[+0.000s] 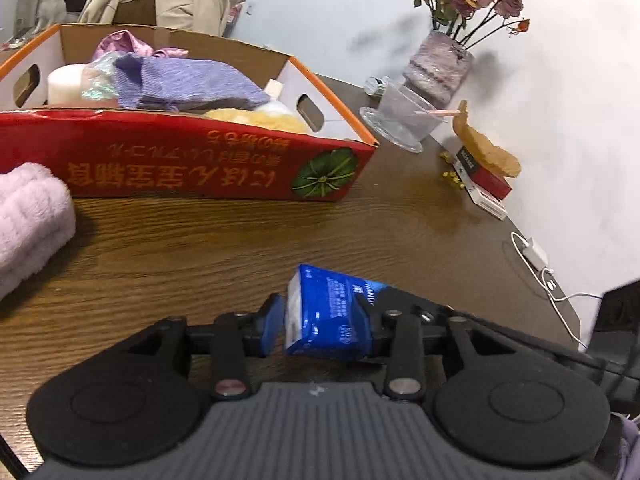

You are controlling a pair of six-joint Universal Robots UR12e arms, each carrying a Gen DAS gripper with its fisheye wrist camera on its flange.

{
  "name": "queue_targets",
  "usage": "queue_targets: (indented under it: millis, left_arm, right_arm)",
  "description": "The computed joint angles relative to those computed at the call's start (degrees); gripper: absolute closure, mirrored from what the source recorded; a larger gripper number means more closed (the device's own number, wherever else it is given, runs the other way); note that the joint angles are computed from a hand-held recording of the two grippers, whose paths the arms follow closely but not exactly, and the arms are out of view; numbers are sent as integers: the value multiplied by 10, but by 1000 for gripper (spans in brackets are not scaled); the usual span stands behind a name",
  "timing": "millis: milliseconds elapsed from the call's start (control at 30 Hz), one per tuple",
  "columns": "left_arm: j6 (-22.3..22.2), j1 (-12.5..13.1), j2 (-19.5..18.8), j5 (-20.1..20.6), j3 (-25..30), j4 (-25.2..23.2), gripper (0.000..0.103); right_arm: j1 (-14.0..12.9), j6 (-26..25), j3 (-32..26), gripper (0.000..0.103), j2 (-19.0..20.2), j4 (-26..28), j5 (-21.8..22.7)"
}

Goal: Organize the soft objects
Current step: 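Carry the tissue pack into the box and open the left tool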

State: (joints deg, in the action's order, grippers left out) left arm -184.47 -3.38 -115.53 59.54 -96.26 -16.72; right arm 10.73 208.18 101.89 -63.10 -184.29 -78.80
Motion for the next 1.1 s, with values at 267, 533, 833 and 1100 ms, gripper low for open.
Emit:
queue_targets:
  millis: [267,533,833,1100]
  left_arm:
    - [-9,-5,-3,5,5,7,76]
    - [-77,7,-53,31,124,64,76]
    - [-130,16,-203,95,387,-145,76]
    - [-80,22,-180,133,353,-138,76]
  right_arm:
    - [-6,-23,-11,80,7,-3,19]
    - [-20,-97,-164,81,72,-2,80]
    - [-2,-189,-547,85,262,320,45]
    - [1,-170,-638,83,311,433,58]
